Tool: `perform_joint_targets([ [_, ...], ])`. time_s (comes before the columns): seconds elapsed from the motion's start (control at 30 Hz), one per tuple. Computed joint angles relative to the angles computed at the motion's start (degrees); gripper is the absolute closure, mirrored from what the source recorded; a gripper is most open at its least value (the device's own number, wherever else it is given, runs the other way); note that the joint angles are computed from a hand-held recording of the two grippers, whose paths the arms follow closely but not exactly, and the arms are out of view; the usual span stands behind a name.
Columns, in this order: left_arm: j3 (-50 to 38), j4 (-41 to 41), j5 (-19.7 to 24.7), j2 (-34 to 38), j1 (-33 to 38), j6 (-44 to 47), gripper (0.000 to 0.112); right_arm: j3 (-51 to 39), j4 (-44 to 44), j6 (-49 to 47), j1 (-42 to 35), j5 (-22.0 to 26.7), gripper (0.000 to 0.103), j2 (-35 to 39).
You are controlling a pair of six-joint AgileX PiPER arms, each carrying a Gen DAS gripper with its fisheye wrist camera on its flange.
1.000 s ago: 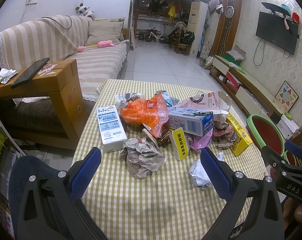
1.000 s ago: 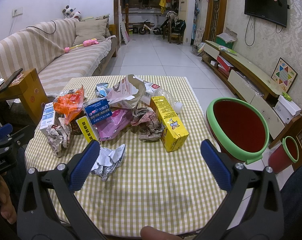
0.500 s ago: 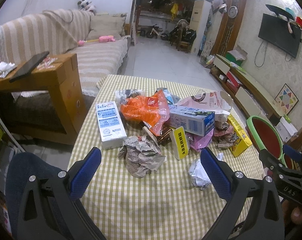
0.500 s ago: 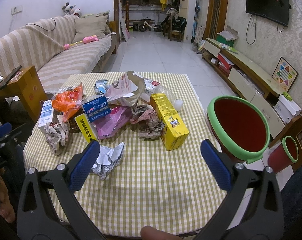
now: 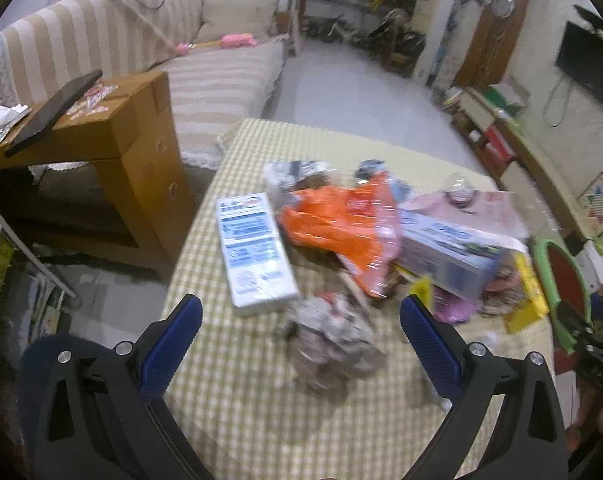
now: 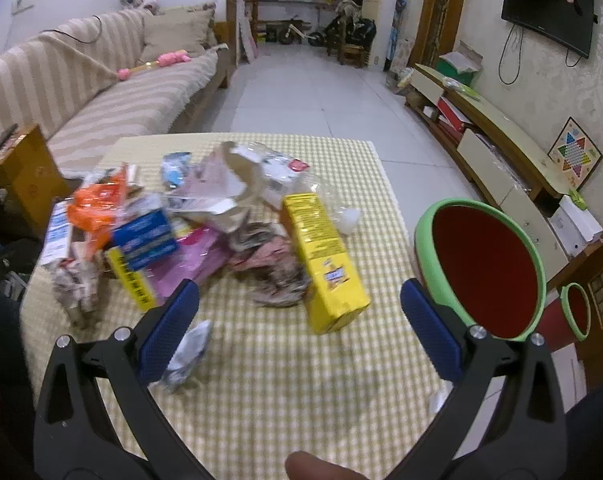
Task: Collect trash
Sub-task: 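Grasp the white milk carton with the left tool while the right tool grasps the yellow snack box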
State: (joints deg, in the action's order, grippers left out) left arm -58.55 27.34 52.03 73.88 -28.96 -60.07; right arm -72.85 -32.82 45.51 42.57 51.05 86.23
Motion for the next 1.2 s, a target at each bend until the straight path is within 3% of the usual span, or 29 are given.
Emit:
perform_joint_targets([
  [0.27, -3.3, -9.95, -2.19, 6.45, 11.52, 11.5, 0.017, -5.17, 8.41, -11.13, -8.01, 0.37, 0.004, 7.41],
  [0.7, -4.53, -19.81, -6.37, 13.07, 20.83, 22.01, 0.018, -7.6, 16.99, -21.31, -14.02, -0.48, 0.004, 11.62],
  [0.87, -5.4, -22.44, -7.37, 15.81, 23.04, 24.62, 0.025, -8.71, 21.61, -25.76, -15.79, -0.09, 0.021, 13.19],
  [1.13, -5.67, -25.9, -8.85, 18.47, 23.97, 28.45, 0.045, -9.41, 28.72, -31.85, -18.76, 0.86, 0.036, 14.56],
  [1.2, -5.59, -25.29, -9.07, 18.45, 23.63, 28.08, 0.052, -9.54, 30.28, -33.1, -19.4, 1.02, 0.05, 14.79],
])
